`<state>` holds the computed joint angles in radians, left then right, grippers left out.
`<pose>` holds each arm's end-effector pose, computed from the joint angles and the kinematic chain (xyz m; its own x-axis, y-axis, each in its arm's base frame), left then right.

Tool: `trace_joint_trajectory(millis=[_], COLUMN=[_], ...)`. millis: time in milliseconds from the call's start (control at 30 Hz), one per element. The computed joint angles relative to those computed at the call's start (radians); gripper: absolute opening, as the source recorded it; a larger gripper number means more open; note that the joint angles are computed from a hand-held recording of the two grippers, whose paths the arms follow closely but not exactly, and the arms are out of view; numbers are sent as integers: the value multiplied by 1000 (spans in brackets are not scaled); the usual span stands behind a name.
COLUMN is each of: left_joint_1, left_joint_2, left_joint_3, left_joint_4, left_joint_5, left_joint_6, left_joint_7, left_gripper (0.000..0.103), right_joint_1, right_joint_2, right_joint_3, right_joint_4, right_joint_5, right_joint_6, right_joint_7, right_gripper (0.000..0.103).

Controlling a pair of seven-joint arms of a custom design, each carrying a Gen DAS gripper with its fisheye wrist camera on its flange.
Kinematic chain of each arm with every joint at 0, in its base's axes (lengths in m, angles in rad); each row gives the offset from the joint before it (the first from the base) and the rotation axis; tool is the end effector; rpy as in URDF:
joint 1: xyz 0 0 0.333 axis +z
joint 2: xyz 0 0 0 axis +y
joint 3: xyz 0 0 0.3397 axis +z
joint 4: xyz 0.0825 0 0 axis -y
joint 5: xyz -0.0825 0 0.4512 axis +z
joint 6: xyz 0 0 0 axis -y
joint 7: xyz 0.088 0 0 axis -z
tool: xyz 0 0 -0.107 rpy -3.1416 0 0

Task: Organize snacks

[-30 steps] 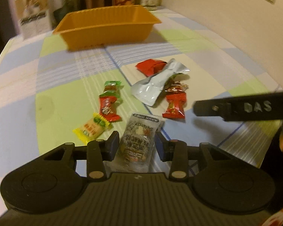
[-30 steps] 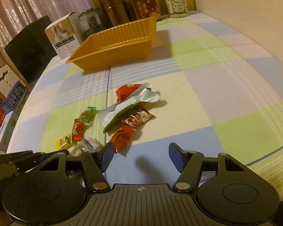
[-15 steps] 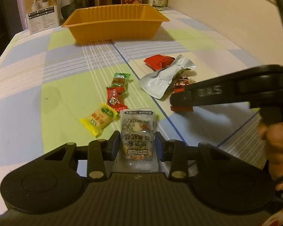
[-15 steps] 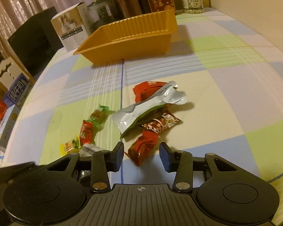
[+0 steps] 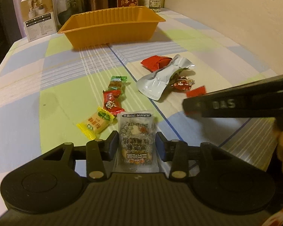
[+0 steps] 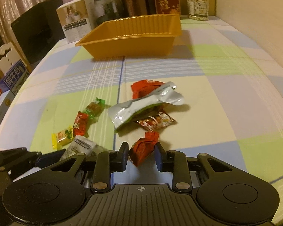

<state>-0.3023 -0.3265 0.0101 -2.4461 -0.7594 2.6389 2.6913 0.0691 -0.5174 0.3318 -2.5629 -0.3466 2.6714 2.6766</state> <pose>0.5060 -0.1337 0.4609 -0.7383 -0.6745 -0.0034 -0.5070 0.5583 -0.6567 0.4366 0.2018 0.4844 -0.3405 -0.9153 -0.2150 -0.6878 0.3984 -0.6068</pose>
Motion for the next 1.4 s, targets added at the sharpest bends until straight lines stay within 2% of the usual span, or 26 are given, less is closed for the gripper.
trace_joint_trajectory(millis=[300,733,1167,1400], left_joint_1=[4,-8,-54,-68], left_joint_2=[-45,-186,-269,-282], left_joint_3=[-10,30,70,75], left_joint_4=[-29,-40,-36,-32], left_joint_5=[65,150,177,196], left_joint_6=[14,-67,-89,-99], left_joint_7=[-119,-385,-450,-464], left_gripper=[35,34,34,34], right_joint_1=[12,5,-15,-30], right_joint_2=[-105,-254,-366,-398], right_joint_3=[-5,21,42,47], right_joint_4=[-55,-77,-67,-78], right_joint_5=[46,104,117,128], right_joint_6=[-19,-58,-124,-109], right_joint_7=[-8,-55,-88,-83], right_gripper=[29,30,30,30])
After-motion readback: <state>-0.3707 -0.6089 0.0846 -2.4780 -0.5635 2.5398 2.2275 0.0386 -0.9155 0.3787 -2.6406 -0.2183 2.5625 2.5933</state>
